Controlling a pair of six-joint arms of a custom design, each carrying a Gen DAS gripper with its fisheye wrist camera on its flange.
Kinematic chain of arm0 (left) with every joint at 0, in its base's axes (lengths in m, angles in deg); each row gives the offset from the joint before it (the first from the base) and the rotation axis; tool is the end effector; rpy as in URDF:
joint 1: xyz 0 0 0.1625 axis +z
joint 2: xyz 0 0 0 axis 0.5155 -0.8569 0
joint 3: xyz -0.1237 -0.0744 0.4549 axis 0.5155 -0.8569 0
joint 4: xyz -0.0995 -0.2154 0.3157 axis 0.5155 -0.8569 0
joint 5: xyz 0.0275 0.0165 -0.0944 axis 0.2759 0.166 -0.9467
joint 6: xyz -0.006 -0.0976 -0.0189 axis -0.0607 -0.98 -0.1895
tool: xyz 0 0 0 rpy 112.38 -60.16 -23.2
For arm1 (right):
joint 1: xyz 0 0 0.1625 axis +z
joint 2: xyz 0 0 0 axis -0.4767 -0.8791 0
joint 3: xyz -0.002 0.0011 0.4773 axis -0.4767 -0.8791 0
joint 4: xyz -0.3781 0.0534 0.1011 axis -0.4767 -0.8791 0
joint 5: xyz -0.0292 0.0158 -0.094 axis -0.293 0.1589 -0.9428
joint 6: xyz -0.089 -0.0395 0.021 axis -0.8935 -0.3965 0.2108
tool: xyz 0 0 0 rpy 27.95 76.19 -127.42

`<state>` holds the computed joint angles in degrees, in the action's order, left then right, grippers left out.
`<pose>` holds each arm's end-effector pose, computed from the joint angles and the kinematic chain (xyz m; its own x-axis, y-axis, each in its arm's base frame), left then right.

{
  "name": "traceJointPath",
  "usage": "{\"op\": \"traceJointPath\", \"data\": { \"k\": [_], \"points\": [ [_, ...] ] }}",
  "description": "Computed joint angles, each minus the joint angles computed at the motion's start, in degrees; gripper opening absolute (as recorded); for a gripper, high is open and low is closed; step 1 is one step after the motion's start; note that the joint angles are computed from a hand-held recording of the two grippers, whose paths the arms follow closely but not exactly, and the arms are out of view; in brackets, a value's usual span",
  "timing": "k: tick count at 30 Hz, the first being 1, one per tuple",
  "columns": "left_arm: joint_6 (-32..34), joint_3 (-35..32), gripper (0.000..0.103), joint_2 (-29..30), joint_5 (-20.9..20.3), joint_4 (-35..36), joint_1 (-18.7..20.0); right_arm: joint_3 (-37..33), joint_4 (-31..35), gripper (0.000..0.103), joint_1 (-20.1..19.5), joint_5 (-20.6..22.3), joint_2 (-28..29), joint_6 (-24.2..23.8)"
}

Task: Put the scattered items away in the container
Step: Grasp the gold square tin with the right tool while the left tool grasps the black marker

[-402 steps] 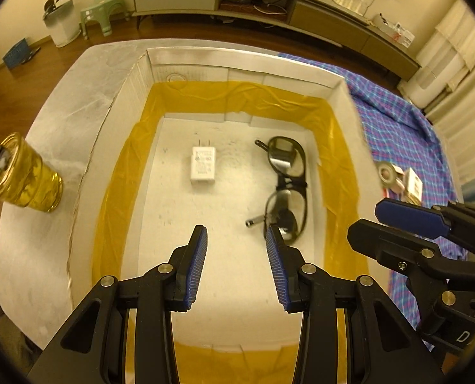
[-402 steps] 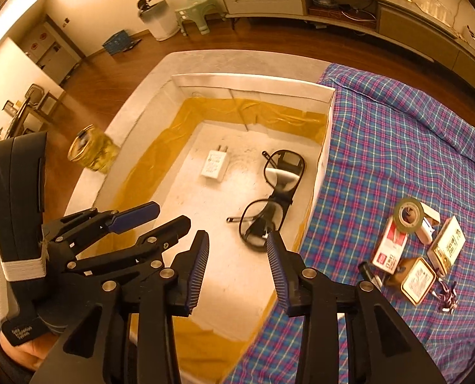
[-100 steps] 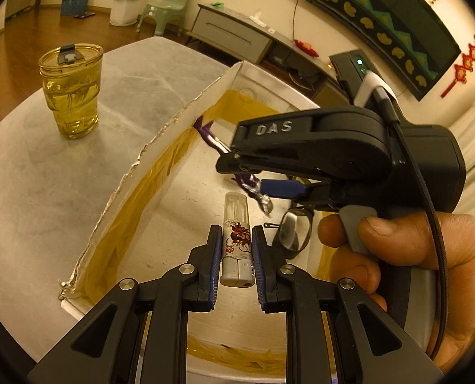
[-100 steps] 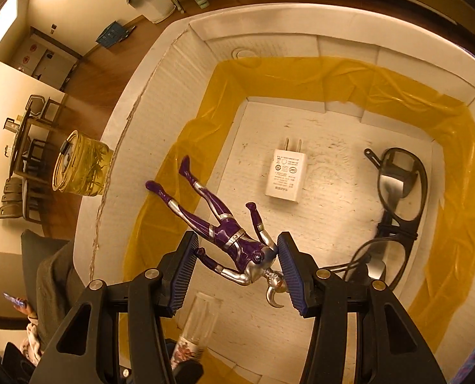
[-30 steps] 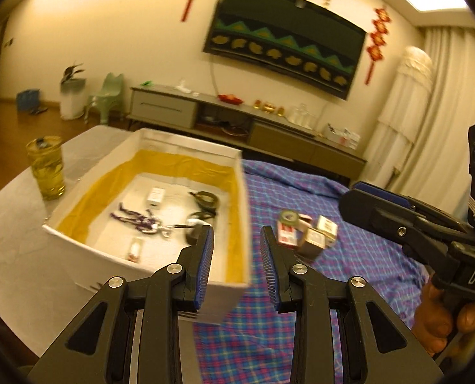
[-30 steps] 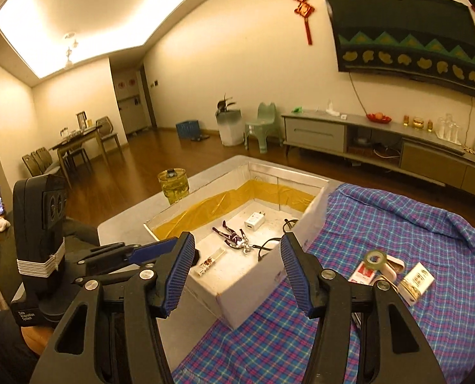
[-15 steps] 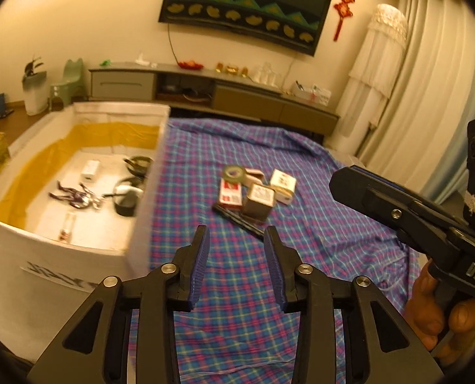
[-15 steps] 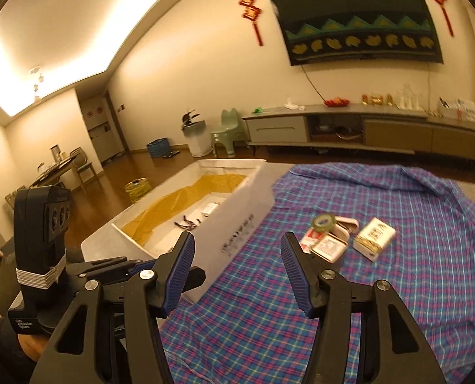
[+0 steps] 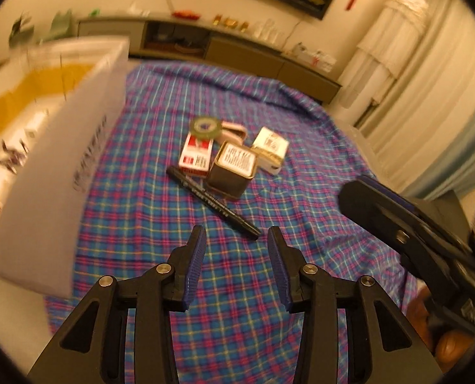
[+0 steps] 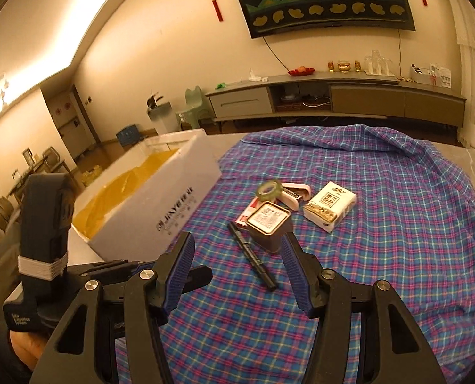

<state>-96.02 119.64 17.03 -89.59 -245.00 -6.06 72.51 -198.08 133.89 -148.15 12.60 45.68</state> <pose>-0.3214 -0.3620 0.1100 -0.9061 0.1562 -0.3932 0.3364 0.8296 -0.4456 0.1970 -0.3344 0.2776 -0.8218 -0.3092 0.4785 -0.5516 0.6420 -0.5325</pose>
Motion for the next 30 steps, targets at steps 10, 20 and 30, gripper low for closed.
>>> {"op": "traceJointPath", "data": {
  "k": [10,20,30],
  "points": [
    [-2.02,-3.8,0.042,5.62,0.42,-1.81,5.41,-8.26,8.71,0.057,-2.29,-5.29,5.19,-10.47],
    [-4.07,-1.05,0.042,3.88,2.58,-5.33,6.95,-13.61,13.58,0.058,-6.45,-4.81,12.12,-18.65],
    [-1.56,-3.59,0.043,5.44,0.26,-7.05,9.21,-15.2,14.79,0.054,-8.23,-2.0,13.98,-18.84]
  ]
}}
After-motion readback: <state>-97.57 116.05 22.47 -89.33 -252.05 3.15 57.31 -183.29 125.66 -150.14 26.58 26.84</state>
